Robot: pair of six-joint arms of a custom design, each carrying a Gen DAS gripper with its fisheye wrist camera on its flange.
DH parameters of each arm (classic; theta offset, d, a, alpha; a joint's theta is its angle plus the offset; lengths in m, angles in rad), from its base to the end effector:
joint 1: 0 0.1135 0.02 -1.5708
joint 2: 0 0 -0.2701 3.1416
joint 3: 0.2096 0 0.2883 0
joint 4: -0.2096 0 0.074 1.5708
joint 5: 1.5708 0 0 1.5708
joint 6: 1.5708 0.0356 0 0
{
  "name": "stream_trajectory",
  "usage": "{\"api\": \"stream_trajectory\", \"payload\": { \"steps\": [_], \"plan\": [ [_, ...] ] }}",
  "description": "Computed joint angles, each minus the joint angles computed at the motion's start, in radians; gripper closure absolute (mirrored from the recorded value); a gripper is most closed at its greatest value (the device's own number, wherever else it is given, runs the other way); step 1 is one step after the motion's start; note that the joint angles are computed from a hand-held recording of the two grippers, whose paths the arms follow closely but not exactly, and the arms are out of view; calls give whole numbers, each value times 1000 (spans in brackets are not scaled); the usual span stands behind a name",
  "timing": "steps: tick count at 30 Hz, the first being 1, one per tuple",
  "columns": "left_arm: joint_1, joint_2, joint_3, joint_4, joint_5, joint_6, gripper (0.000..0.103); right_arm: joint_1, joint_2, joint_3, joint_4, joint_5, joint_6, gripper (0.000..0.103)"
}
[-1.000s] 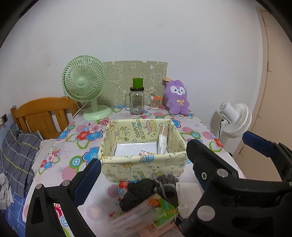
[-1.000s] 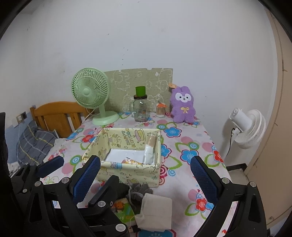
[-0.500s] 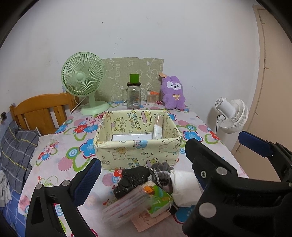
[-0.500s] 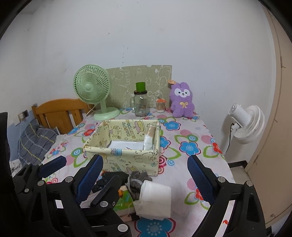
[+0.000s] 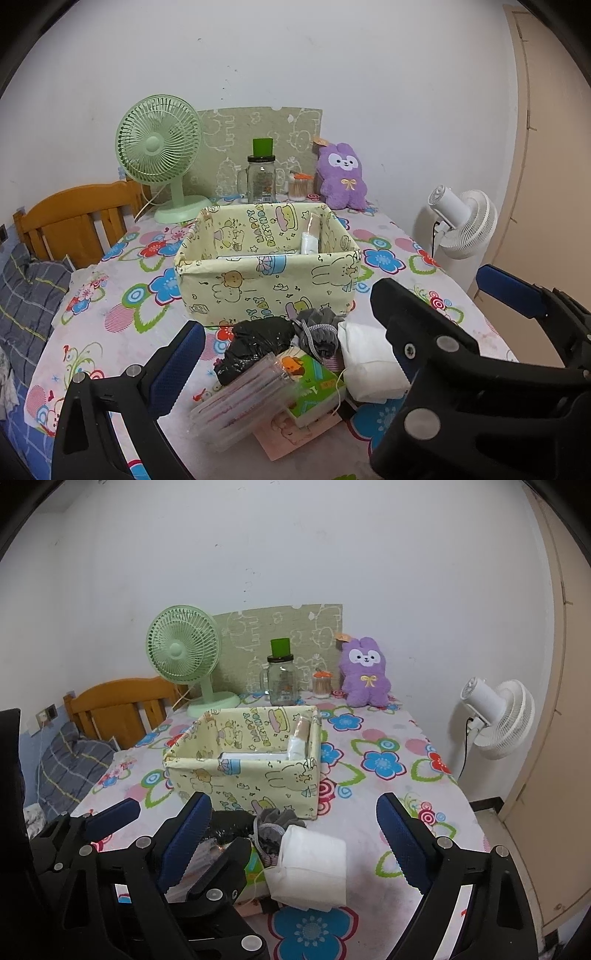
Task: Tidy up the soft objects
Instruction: 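Lower the right tool onto the white tissue pack and close on it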
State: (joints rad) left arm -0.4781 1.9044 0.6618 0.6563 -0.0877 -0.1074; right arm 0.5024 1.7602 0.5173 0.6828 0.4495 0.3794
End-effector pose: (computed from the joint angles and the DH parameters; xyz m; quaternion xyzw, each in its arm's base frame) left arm 0.3098 -0.1570 0.0605 0.1419 0.8692 -0.0993 0.4632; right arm 0.2777 0.1349 0.0748 0.0553 0.8580 0.0250 0.5100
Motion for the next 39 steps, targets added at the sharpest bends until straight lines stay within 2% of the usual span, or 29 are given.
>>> {"api": "stream_trajectory", "payload": {
  "steps": [4,12,25,34,37,39],
  "plan": [
    [5,44,21,-4,8,-1,1,-4,42,7,18,-10,7,12],
    [4,136,69,-18,19,22,5,-38,167,71,3,-91,32,22],
    [32,245,149,-67,40,21,8,-81,306,163,-31,-171,55,23],
    [35,297,207,-106,48,27,9,-116,377,235,-82,-235,58,31],
    [32,313,223,-121,51,34,9,-131,399,257,-96,-266,66,37],
    [27,322,232,-132,44,38,9,-140,416,271,-106,-281,71,45]
  ]
}}
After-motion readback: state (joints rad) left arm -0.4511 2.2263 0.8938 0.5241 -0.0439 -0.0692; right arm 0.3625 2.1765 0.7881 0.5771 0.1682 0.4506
